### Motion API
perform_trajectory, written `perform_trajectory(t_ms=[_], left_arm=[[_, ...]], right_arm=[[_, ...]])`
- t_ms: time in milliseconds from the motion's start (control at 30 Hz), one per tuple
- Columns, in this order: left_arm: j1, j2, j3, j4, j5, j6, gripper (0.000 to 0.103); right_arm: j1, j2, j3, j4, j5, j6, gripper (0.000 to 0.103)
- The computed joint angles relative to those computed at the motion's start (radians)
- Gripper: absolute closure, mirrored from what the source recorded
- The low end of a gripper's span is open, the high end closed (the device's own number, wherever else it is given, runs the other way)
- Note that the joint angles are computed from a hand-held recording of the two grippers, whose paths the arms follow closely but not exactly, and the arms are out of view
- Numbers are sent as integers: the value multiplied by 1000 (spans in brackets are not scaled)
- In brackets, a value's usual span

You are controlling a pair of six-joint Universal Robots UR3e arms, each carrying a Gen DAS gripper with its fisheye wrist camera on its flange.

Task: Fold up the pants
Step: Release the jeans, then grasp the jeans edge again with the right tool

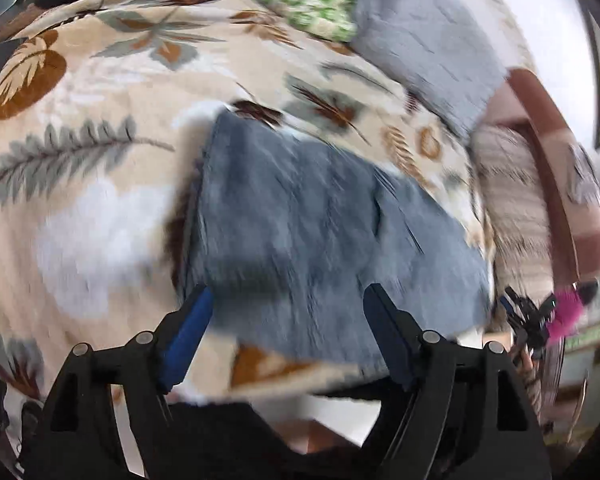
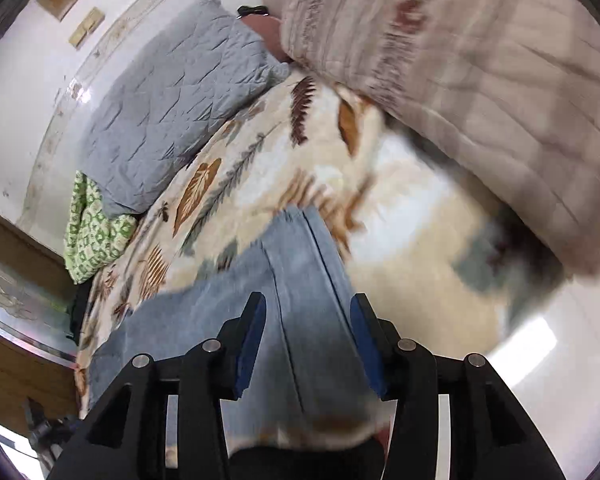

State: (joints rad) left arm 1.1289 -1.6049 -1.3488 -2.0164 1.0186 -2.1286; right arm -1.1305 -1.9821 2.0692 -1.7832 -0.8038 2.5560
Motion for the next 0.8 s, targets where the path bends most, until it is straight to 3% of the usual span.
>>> perform_trajectory(t_ms=[133,200,233,267,300,367,433,500,633,667,800], left_arm=[[-146,-180,88,121,69,-227,25],[-186,-223,105,128,93,-259,25],[-196,-208,80,157,100,-260,25],[-197,-175,48,183,95,-246,29],[-187,-144,24,187,79,-219,34],[-169,-95,-3,180,48,-176,50],[-179,-60,-61,275,61,-206,51],[-216,-74,-98,388,129,-275,53],[-220,-101,-79,384,140,-327,53],[-220,-93,-75,379,145,-329,53],[-182,-29,-52,306,163,-278,53]], right_arm=[[210,253,-58,-397,-123,249,57],[275,353,-102,-486,-180,305,57],[305,404,-135,-496,-216,306,60],[341,443,-174,-491,-252,301,77],[366,461,-194,-499,-275,294,86],[394,448,-205,-529,-268,262,89],[375,422,-195,-564,-183,278,89],[384,456,-213,-593,-185,309,89],[442,568,-256,-619,-320,346,85],[427,548,-228,-637,-308,347,80],[309,389,-120,-572,-215,300,78]])
